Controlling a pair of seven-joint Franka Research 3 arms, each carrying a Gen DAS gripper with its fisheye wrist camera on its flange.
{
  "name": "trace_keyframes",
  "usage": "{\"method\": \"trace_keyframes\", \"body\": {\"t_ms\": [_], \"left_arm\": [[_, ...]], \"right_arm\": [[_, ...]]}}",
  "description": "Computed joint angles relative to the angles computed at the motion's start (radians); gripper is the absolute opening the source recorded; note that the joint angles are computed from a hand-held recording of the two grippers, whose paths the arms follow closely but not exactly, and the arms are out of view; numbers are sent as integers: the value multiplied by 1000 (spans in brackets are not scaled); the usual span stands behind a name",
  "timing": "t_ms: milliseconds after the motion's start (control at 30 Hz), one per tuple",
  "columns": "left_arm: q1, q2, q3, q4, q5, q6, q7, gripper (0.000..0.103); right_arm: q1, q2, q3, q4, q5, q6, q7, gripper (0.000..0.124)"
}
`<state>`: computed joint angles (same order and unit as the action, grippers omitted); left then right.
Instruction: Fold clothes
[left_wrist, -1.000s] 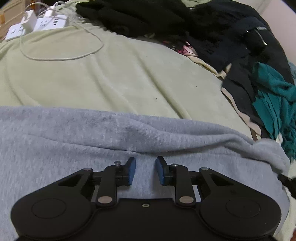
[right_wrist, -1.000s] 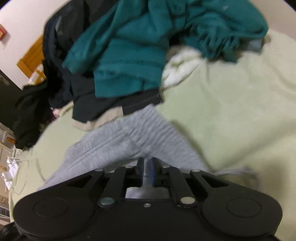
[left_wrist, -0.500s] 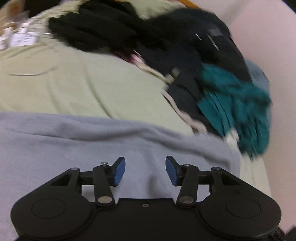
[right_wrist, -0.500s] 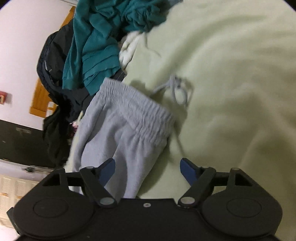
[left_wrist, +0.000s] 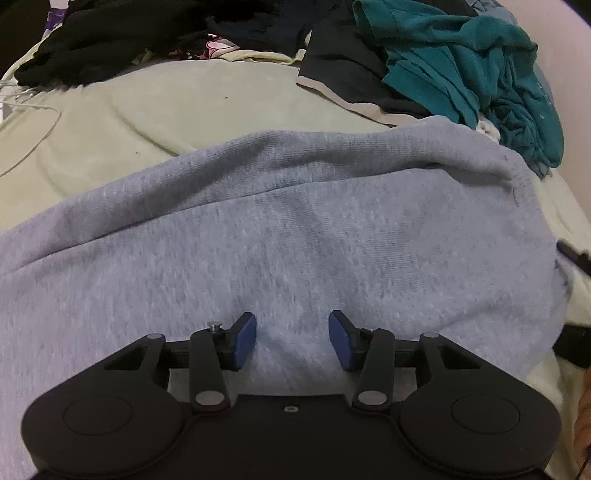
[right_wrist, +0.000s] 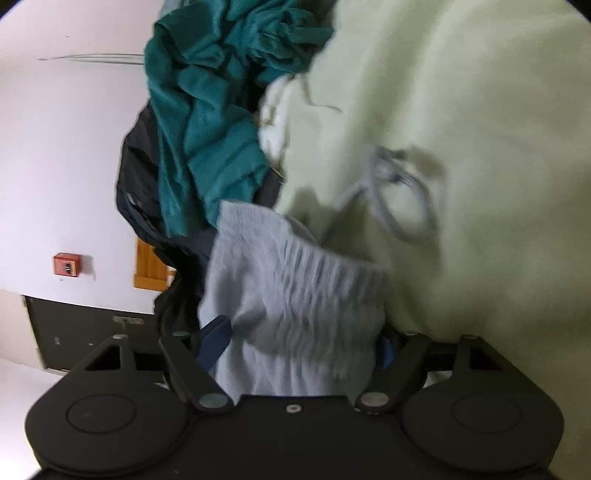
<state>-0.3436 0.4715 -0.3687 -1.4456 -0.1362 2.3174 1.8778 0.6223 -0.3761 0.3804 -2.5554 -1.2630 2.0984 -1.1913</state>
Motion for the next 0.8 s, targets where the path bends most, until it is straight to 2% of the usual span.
{"method": "trace_keyframes", "body": {"t_ms": [67, 133, 200, 300, 400, 467, 533, 633, 800], "left_arm": [[16, -4, -9, 0, -39, -5, -14, 49], [42, -26, -19, -13, -83, -15, -2, 51], [73, -62, -25, -32, -136, -32, 20, 55], [106, -137, 2, -93, -151, -8, 66, 59], [106, -181, 50, -135, -71, 10, 74, 58], [94, -171, 103, -113, 56, -44, 12, 57], [92, -170, 120, -127, 125, -29, -21, 57], [90, -150, 162, -154, 238, 40, -157, 58], [132, -146, 136, -175, 235, 81, -128, 63]], "right_arm": [[-13, 11, -21, 5, -5, 19, -30, 78], [-16, 20, -34, 20, 32, 25, -84, 66], [-13, 15, -51, 34, 101, 42, -151, 49], [-11, -16, -46, 32, 163, 45, -195, 37], [-4, -33, -59, 54, 236, 43, -355, 32], [-7, -36, -78, 66, 295, 53, -454, 30], [-22, -45, -79, 60, 319, 69, -465, 30], [-37, -48, -73, 64, 343, 67, -494, 29], [-48, -61, -62, 54, 375, 69, -499, 28]]}}
